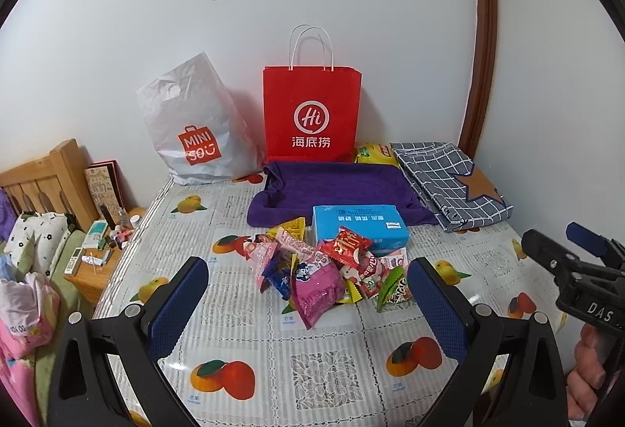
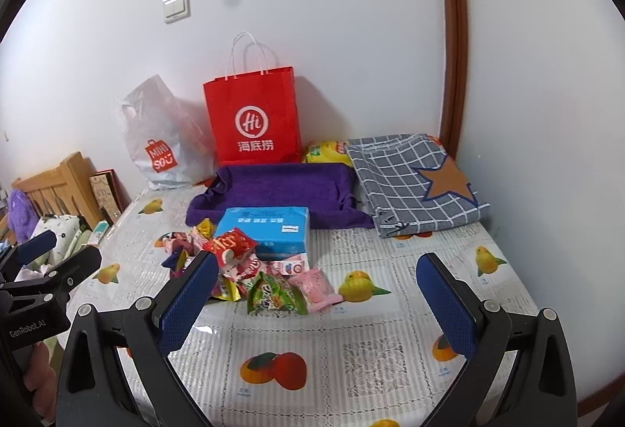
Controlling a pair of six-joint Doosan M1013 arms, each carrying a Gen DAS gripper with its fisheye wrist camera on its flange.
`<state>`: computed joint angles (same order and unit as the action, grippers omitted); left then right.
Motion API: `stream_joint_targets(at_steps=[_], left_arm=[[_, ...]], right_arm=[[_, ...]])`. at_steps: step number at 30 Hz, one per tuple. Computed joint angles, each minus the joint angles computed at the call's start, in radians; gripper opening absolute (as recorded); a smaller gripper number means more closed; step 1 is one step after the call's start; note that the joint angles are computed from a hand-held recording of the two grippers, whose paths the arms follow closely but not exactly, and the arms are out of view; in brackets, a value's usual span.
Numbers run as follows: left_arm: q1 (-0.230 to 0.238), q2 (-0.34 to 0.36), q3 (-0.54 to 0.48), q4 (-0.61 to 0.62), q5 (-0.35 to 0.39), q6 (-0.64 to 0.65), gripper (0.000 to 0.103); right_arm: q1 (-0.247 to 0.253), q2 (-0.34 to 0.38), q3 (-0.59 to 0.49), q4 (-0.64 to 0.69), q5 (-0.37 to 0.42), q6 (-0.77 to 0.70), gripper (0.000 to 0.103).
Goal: Organize snacks
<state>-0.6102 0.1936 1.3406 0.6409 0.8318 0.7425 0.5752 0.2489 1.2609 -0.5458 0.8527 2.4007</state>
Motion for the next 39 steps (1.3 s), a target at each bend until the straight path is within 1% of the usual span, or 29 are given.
stream_joint_targets(at_steps=[3, 5, 7, 12, 18, 23, 27, 29, 31, 34, 37, 39], left_arm=[[0.003, 0.003, -0.004, -0.015, 0.002, 0.003, 0.102], [0.004, 0.003, -0.003, -0.025, -0.005, 0.011, 0.102], [-0.001, 0.003, -0.003, -0.017, -0.001, 0.015, 0.102], [-0.004, -0.003, 0.002, 0.006, -0.002, 0.003, 0.102], [0.003, -0.002, 0.002, -0.019, -0.014, 0.012, 0.102], [0.006, 0.001, -0.003, -0.029, -0.004, 0.017, 0.102], [0.008, -0.010, 0.010, -0.029, -0.028, 0.011, 0.102], [0.009, -0.007, 0.007, -0.031, -0.026, 0.012, 0.102], [0.015, -0.004, 0.006, -0.058, -0.039, 0.024, 0.102], [0.018, 0.004, 0.000, -0.086, -0.039, 0.049, 0.102], [0.024, 0.006, 0.005, -0.115, -0.066, 0.066, 0.102], [0.027, 0.013, -0.004, -0.136, -0.058, 0.092, 0.102]], right_arm=[[-0.001, 0.002, -0.001, 0.002, 0.002, -0.007, 0.101], [0.001, 0.003, -0.005, -0.004, 0.019, -0.004, 0.101], [0.003, -0.007, 0.010, -0.022, -0.004, 0.005, 0.101], [0.001, -0.008, 0.011, -0.014, -0.025, -0.004, 0.101], [0.002, 0.004, -0.006, -0.019, 0.005, -0.013, 0.101], [0.003, -0.008, 0.012, -0.037, -0.028, 0.015, 0.101], [0.008, -0.008, 0.016, -0.060, -0.040, 0.025, 0.101], [0.009, -0.006, 0.017, -0.064, -0.051, 0.019, 0.101], [0.011, 0.006, 0.002, -0.070, -0.018, 0.018, 0.101], [0.009, 0.009, 0.004, -0.085, -0.016, 0.021, 0.101], [0.011, 0.019, -0.012, -0.098, 0.031, 0.042, 0.101], [0.013, 0.014, 0.000, -0.121, 0.012, 0.068, 0.103]])
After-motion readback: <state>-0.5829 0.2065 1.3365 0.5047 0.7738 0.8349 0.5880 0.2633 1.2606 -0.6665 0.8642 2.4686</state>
